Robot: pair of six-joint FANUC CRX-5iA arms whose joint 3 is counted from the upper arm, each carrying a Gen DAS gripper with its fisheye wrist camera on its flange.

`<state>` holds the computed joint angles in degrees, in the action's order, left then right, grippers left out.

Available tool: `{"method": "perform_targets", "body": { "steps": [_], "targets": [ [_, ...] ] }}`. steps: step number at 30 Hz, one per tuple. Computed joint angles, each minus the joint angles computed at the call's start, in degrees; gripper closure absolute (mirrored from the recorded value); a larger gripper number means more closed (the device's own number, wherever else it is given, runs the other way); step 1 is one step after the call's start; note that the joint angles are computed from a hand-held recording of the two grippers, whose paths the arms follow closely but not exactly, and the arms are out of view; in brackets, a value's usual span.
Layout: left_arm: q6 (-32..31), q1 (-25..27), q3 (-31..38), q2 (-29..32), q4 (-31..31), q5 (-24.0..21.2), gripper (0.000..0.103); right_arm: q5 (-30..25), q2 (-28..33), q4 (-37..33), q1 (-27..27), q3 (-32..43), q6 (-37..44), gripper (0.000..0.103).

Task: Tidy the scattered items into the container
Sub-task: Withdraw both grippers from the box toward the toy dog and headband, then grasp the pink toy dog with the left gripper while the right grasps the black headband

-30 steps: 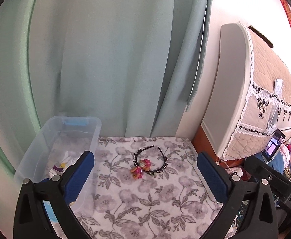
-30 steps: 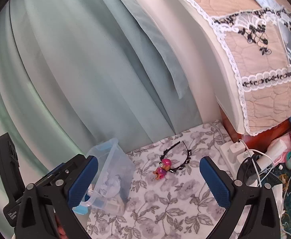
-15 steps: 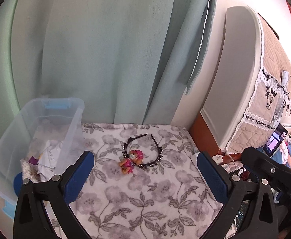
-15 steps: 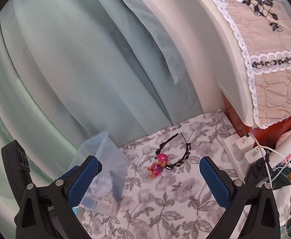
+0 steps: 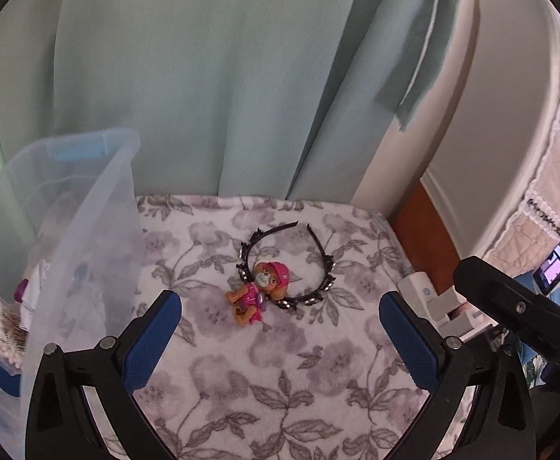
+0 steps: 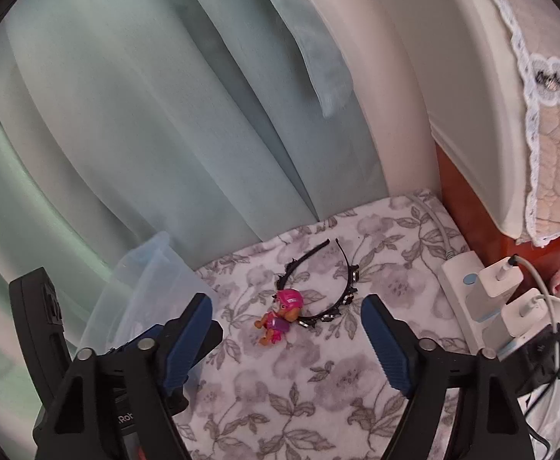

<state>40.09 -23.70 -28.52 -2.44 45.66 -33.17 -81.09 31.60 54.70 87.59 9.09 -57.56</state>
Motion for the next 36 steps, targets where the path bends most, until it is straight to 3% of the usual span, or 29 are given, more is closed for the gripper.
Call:
{"method": "perform_targets", "body": {
  "steps": [3,8,19,21,31,33,36],
  "targets": [
    [0.72,-0.35,0.97,2.23,-1.04,0.56,0.000,2.37,-0.34,-0.48,-1.09,-1.81,-0.81,0.033],
    [2.66,-0.88,3.04,6.09,-2.92,1.29,0.000,6.41,-0.56,-2.11,-2.99,-3.91,-0.72,0.042],
    [1.95,-2.44,6.77,12.86,-4.01,3.35,0.001,13.56,-0.55,-5.47,-7.01,-7.48,0.36,0.049],
    [1.87,-2.63,7.36,13.88,-4.24,3.69,0.002,14.72,-0.60,-6.12,-7.66,-8.00,0.67,0.056],
    [-1.03,-3.57,8.63,17.77,-2.17,5.31,0.015,19.30,-0.07,-9.31,-11.06,-10.10,2.30,0.063],
    [-1.68,-3.62,8.76,18.33,-1.60,5.23,0.023,19.38,0.35,-9.51,-11.37,-10.26,2.28,0.064],
    [-2.98,-3.67,8.64,18.96,0.11,4.93,0.027,20.23,0.94,-9.92,-12.04,-10.45,2.91,0.072]
  ]
}}
